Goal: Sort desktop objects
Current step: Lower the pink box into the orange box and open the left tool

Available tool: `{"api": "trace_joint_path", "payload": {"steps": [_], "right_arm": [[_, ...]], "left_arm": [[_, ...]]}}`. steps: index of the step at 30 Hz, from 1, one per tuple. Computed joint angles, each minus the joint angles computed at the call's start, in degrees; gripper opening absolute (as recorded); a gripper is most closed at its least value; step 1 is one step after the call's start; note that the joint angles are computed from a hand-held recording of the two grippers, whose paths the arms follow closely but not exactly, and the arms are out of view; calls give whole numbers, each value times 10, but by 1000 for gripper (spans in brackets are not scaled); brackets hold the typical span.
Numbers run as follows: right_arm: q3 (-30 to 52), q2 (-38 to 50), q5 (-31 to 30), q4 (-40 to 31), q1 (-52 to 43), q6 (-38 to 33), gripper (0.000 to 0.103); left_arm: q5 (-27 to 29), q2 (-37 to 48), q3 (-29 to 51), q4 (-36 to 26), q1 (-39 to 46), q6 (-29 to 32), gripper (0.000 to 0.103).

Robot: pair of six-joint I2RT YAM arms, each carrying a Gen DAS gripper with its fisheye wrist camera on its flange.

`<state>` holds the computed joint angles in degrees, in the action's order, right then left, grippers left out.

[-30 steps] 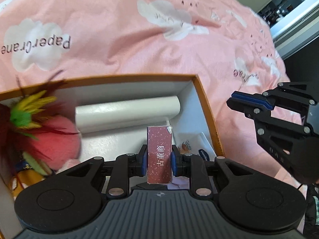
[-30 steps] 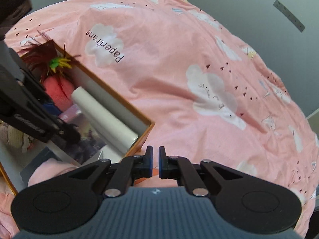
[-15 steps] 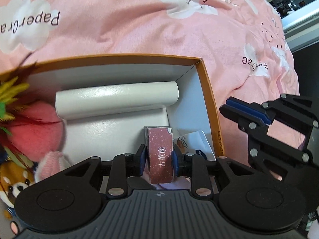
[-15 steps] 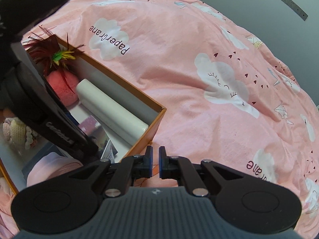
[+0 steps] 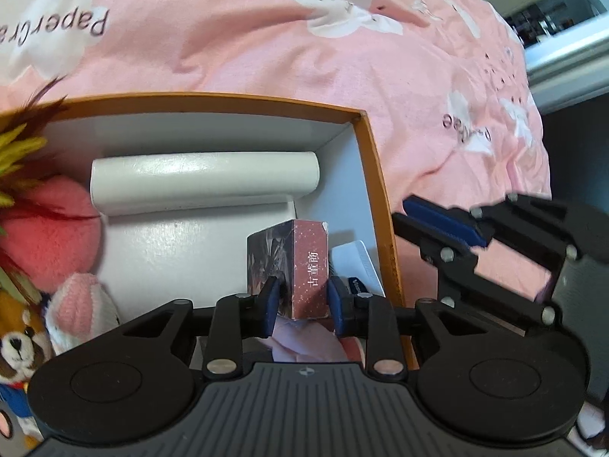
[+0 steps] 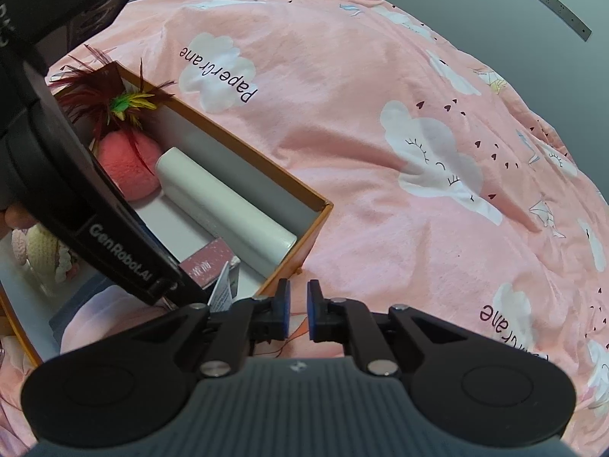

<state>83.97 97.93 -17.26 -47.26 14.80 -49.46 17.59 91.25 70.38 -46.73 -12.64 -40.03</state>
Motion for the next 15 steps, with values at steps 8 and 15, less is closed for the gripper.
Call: {"api": "trace_joint_path", "payload": {"steps": [8, 15], "right_arm": [[-7, -7, 2, 4, 2, 0, 11], [-13, -15, 15, 2, 3, 0, 21]], "left_arm": [[31, -14, -38, 38, 21, -47, 31], [-13, -10, -10, 6, -2, -16, 32]]}}
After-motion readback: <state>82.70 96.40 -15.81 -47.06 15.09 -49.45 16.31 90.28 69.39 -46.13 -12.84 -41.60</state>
